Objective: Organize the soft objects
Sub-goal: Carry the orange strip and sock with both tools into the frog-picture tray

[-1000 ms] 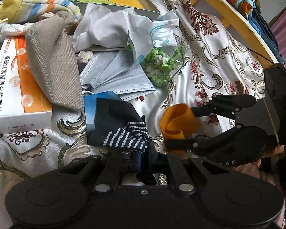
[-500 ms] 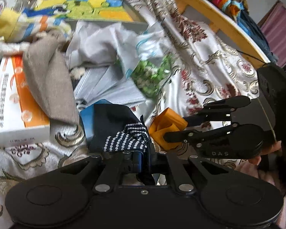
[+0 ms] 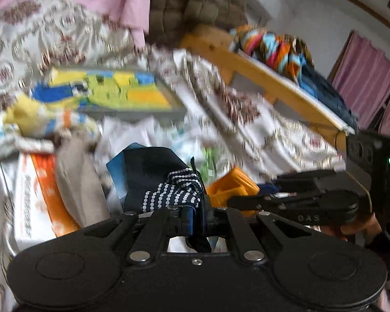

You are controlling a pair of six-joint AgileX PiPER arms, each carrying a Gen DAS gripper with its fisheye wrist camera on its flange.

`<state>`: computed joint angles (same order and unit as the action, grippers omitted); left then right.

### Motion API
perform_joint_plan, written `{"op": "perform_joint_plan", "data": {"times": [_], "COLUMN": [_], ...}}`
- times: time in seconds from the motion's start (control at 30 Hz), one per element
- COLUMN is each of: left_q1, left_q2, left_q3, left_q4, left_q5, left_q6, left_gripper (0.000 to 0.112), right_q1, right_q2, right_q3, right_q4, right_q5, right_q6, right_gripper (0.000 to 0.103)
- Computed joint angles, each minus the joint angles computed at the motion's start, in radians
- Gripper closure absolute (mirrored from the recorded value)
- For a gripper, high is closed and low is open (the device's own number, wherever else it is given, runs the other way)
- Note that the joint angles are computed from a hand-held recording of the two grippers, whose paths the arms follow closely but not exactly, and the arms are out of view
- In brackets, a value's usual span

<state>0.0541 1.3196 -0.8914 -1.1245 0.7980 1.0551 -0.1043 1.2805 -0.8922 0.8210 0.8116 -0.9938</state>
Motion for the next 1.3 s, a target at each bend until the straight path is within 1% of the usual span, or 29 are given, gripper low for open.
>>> {"op": "perform_joint_plan", "data": {"times": [0.07,0.17,0.2,0.23,0.33,0.43,0.5,0.53,0.57,0.63,0.7,0.8,0.87,0.93,1.0,1.07,1.1,1.2,1.3], "left_q1": [0.002,-0.029,-0.040,-0.047,-0.080,-0.091,-0.094,-0.095,-0.088,-0.072,-0.046,-0.006,0.011,0.023,0.030,0.035,0.041,0.065,0.055], "left_q2": [-0.010,-0.026,-0.025,-0.022,0.026,0.117,0.189,0.230,0.268,0.347,0.438,0.568,0.656,0.733,0.797,0.839,0.866,0.931,0.959], "left_q3": [0.001,-0.010,-0.016,-0.028,-0.093,-0.186,-0.263,-0.309,-0.353,-0.440,-0.547,-0.703,-0.816,-0.911,-0.982,-1.012,-1.040,-1.110,-1.158], "left_q4": [-0.047,-0.094,-0.127,-0.152,-0.216,-0.254,-0.233,-0.200,-0.168,-0.108,-0.014,0.068,0.119,0.159,0.200,0.219,0.231,0.184,0.229], "left_q5": [-0.026,-0.120,-0.155,-0.173,-0.245,-0.299,-0.345,-0.373,-0.385,-0.399,-0.386,-0.337,-0.297,-0.264,-0.231,-0.225,-0.209,-0.148,-0.137], "left_q6": [0.031,0.078,0.100,0.112,0.143,0.153,0.113,0.078,0.047,-0.007,-0.107,-0.212,-0.294,-0.374,-0.428,-0.458,-0.482,-0.503,-0.519], "left_gripper": [0.107,0.107,0.107,0.107,0.107,0.107,0.107,0.107,0.107,0.107,0.107,0.107,0.107,0.107,0.107,0.107,0.107,0.107,0.107], "right_q1": [-0.026,-0.060,-0.064,-0.062,-0.053,-0.006,0.043,0.066,0.089,0.132,0.171,0.216,0.248,0.272,0.290,0.309,0.317,0.340,0.361], "right_q2": [-0.016,-0.039,-0.045,-0.052,-0.057,-0.025,0.029,0.070,0.115,0.193,0.280,0.424,0.522,0.611,0.701,0.797,0.836,0.958,1.061], "right_q3": [0.013,0.034,0.042,0.049,0.048,0.003,-0.060,-0.106,-0.153,-0.224,-0.309,-0.472,-0.601,-0.727,-0.865,-1.015,-1.076,-1.264,-1.432], "right_q4": [0.068,0.178,0.221,0.264,0.410,0.512,0.543,0.542,0.541,0.553,0.544,0.407,0.214,0.016,-0.168,-0.340,-0.396,-0.520,-0.604], "right_q5": [-0.009,-0.021,-0.038,-0.062,-0.104,-0.161,-0.222,-0.249,-0.278,-0.347,-0.397,-0.439,-0.455,-0.441,-0.389,-0.319,-0.286,-0.178,-0.072], "right_q6": [-0.052,-0.138,-0.168,-0.193,-0.287,-0.351,-0.358,-0.341,-0.322,-0.319,-0.291,-0.108,0.092,0.292,0.484,0.661,0.720,0.841,0.920], "right_gripper": [0.076,0.074,0.073,0.073,0.073,0.073,0.072,0.072,0.072,0.072,0.072,0.072,0.072,0.072,0.072,0.072,0.071,0.071,0.071]}}
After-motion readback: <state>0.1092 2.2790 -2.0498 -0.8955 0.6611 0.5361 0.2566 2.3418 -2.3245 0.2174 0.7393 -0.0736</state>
